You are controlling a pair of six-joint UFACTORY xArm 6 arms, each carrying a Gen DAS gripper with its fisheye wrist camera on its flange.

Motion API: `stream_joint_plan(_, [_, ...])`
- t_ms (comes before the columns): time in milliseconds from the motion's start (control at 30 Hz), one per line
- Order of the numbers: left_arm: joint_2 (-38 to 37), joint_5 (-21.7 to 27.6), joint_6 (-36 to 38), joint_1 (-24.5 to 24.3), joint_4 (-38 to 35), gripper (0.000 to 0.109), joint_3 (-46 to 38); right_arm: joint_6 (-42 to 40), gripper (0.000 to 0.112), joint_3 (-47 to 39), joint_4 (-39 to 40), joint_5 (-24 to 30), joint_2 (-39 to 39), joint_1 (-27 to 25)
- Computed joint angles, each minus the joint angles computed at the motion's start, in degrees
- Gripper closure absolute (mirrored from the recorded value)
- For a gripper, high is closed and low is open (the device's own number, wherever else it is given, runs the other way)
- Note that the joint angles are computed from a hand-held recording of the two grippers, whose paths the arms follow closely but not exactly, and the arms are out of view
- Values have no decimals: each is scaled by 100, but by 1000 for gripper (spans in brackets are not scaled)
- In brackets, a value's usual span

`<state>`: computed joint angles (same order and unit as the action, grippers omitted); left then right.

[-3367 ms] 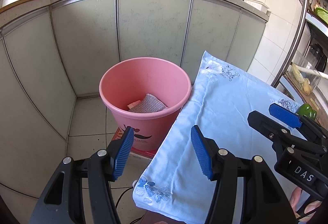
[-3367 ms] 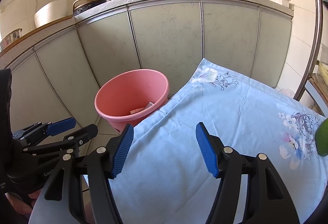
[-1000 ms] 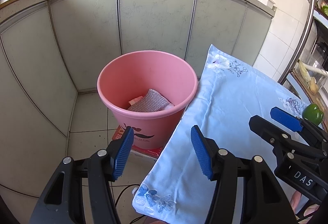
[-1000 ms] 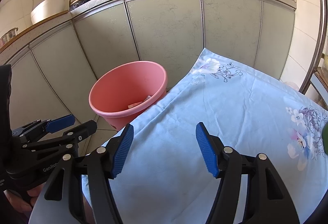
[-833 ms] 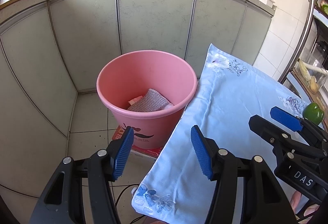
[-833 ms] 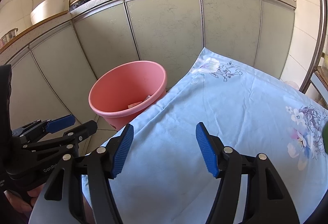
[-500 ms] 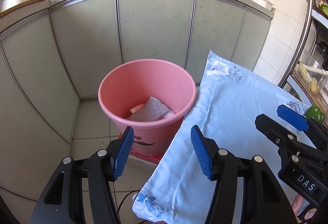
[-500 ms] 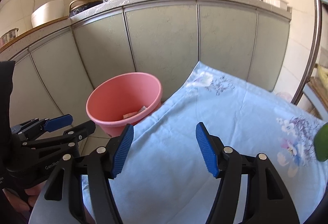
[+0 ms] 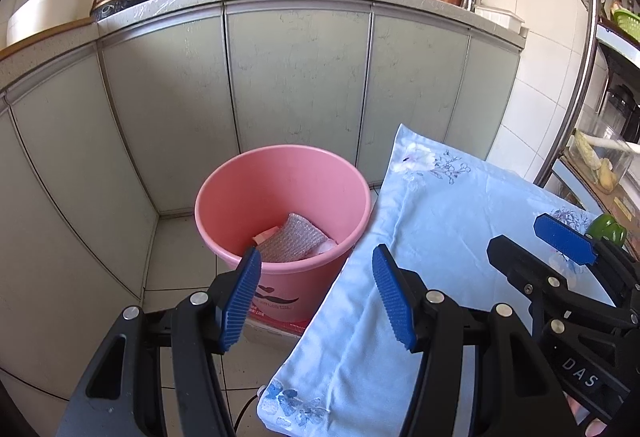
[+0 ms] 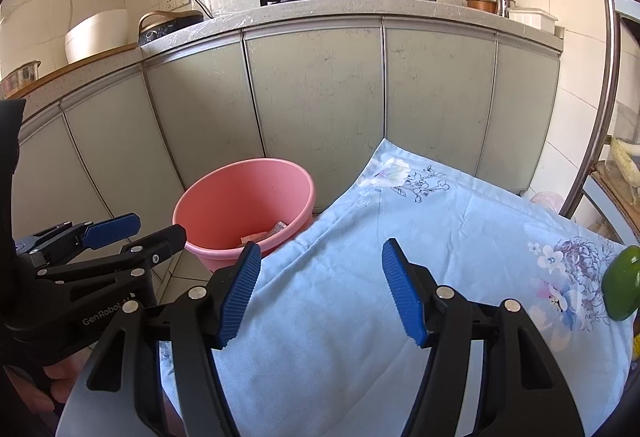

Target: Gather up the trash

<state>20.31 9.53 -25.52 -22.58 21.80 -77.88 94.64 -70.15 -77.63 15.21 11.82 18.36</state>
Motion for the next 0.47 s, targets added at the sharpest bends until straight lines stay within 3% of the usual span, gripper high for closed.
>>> stream_joint_plan(267, [-107, 3, -821, 48, 932, 51, 18, 157, 48, 80, -154, -11, -108, -14])
stream_joint_plan(467, [-131, 54, -769, 37, 867, 51, 10, 166, 48, 84, -159, -17, -120, -22])
